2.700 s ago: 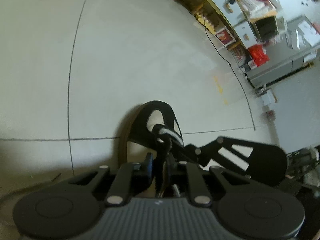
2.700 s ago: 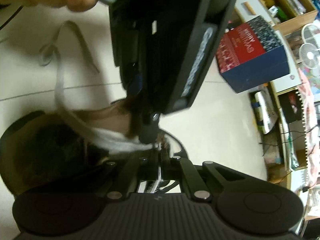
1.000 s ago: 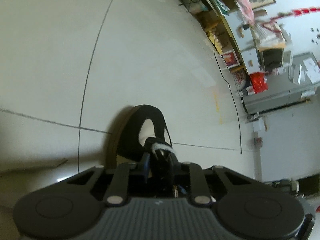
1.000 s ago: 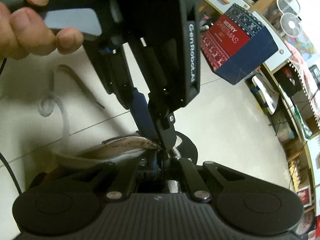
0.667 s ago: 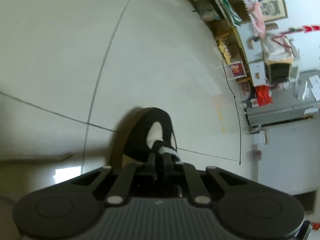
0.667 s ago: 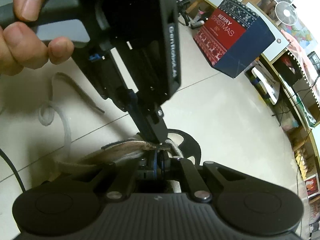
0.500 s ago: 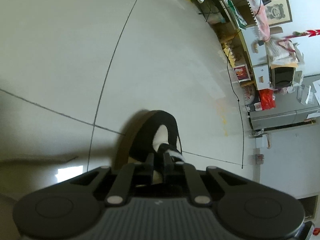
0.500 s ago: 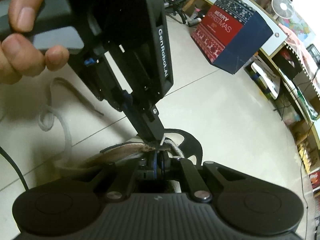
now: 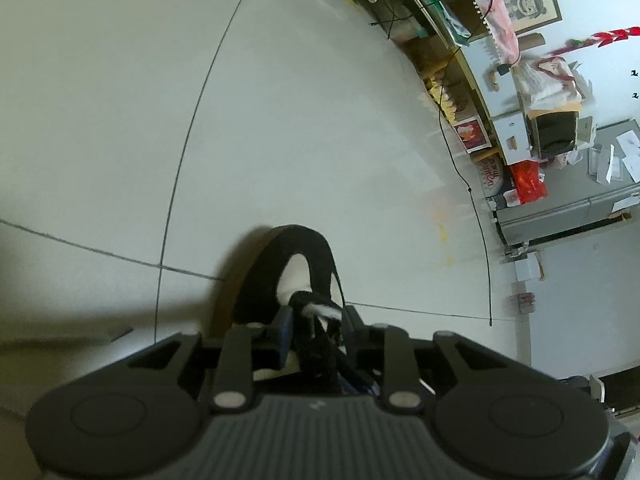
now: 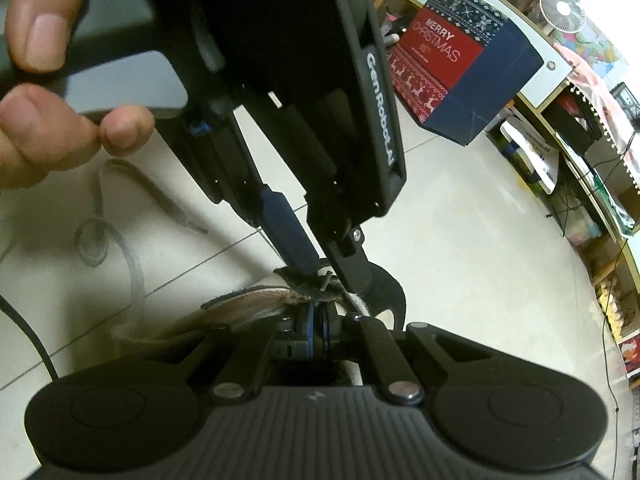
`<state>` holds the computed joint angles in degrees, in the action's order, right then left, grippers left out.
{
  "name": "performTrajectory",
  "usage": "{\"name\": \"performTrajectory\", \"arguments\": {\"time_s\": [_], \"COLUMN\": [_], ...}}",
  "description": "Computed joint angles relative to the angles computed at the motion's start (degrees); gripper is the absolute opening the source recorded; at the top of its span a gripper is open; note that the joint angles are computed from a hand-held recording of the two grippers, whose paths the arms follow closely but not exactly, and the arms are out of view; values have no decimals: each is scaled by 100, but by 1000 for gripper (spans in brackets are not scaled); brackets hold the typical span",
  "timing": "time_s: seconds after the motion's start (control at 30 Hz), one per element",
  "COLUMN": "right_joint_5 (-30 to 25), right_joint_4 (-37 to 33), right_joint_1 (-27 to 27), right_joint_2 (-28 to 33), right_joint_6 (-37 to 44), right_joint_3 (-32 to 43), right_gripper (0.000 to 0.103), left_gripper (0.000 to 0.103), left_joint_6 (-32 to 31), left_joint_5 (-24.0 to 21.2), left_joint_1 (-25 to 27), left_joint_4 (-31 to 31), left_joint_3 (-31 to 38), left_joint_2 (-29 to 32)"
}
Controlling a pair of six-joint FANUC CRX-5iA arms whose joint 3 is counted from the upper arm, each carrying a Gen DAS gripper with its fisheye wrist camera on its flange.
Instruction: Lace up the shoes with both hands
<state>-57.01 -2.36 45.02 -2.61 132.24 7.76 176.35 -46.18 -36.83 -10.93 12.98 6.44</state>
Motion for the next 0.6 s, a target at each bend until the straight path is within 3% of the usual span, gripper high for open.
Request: {"name": "performTrajectory", "arguments": {"time_s": [0.13,0.17,0.2,0.3,0.37,0.43,0.6], "right_joint_5": [16,10,4,-23,90,230,173], "right_joint_4": [30,40,48,34,134,236,435], "right_joint_1": [13,14,16,8,31,38,-33], "right_joint_2": [-10,-7,-5,-13,-81,-192,-397], "right_joint_6": [9,-25,-53,3,-37,-168,-620], "right_joint_3": [-14,-10,-6,9,-84,-203,-348], "right_gripper": [5,5,5,8,29,41,41], "left_gripper": [18,8,5,3,3,2,2], "left_joint_6": [-52,-62,-74,-159,-336,-378,-445], "left_joint_5": [-314,-436,-505,-713,-1078,-1404,-1978], "left_joint_1": [-53,-73,-84,-139,-226,-312,-448], "left_joint_4": [-115,-158,-185,-299,-456,-647,-937], "left_joint_3": [218,290,327,523,848,1108,1442], "left_joint_2": [104,137,153,227,365,452,511]}}
